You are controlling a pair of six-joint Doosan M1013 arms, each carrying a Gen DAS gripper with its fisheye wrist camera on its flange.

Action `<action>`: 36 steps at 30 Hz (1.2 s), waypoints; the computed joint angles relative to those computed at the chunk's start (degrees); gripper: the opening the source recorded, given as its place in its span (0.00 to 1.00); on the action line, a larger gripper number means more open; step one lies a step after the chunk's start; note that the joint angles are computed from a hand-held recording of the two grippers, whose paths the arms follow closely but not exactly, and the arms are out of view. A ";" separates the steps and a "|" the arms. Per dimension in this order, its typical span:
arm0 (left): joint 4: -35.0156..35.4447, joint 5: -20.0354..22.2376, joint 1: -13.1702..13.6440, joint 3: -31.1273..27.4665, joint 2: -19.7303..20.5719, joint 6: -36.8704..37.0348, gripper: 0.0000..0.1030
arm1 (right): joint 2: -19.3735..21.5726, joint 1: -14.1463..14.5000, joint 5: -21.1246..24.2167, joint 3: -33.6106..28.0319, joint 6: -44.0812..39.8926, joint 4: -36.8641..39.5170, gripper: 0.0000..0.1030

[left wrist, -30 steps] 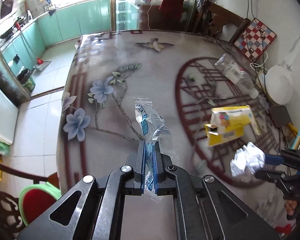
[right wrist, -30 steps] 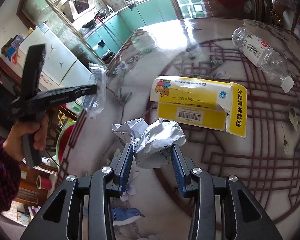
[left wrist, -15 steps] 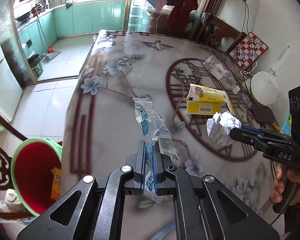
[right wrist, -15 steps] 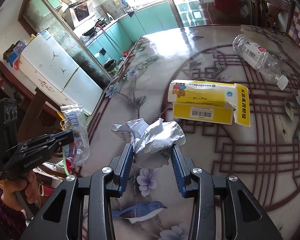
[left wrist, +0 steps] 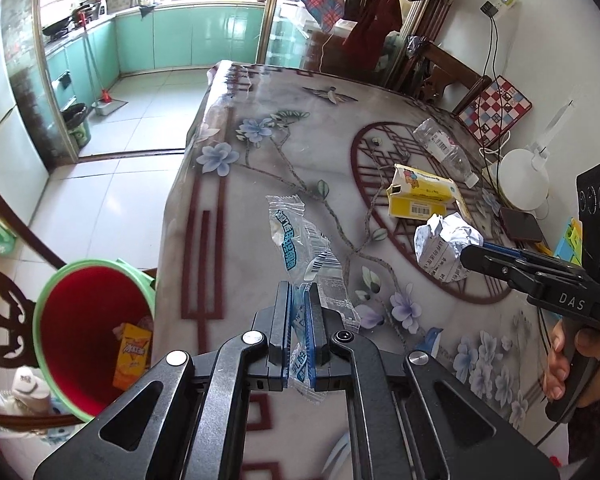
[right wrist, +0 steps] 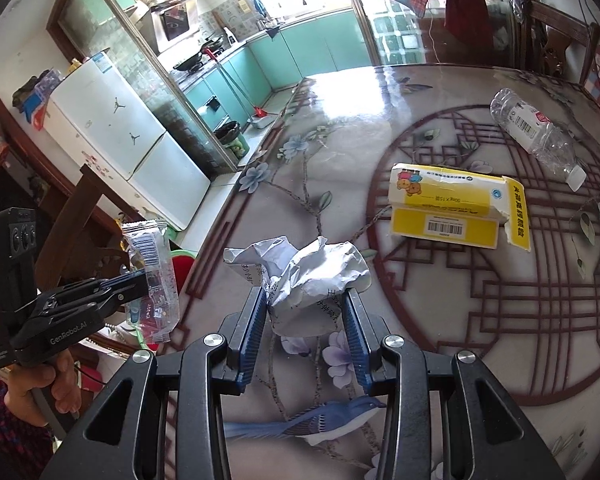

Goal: Collect trash
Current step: 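Carry wrapper and foil over the red bin and open both grippers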

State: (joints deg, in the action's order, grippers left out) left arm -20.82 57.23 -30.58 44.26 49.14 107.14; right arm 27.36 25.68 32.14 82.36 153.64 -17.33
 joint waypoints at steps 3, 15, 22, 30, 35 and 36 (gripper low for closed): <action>-0.05 0.02 0.60 0.59 -0.31 0.57 0.05 | 0.64 0.46 0.77 -1.13 0.22 -0.11 0.36; 0.93 -2.38 3.88 3.79 -1.65 -0.36 0.05 | 4.87 3.01 5.20 -10.04 -2.29 -2.49 0.36; 4.25 -2.85 6.42 4.98 -1.70 -2.32 0.05 | 9.13 4.32 7.59 -17.93 -7.55 -1.22 0.36; 6.37 0.33 8.79 2.89 0.43 -6.01 0.05 | 15.80 5.36 10.30 -29.34 -14.99 4.47 0.36; 6.24 1.00 9.63 2.13 1.25 -6.76 0.05 | 20.77 5.69 13.53 -37.51 -22.19 10.75 0.36; 6.06 1.32 9.82 1.95 1.45 -6.86 0.05 | 21.65 5.75 14.09 -38.90 -23.37 11.81 0.36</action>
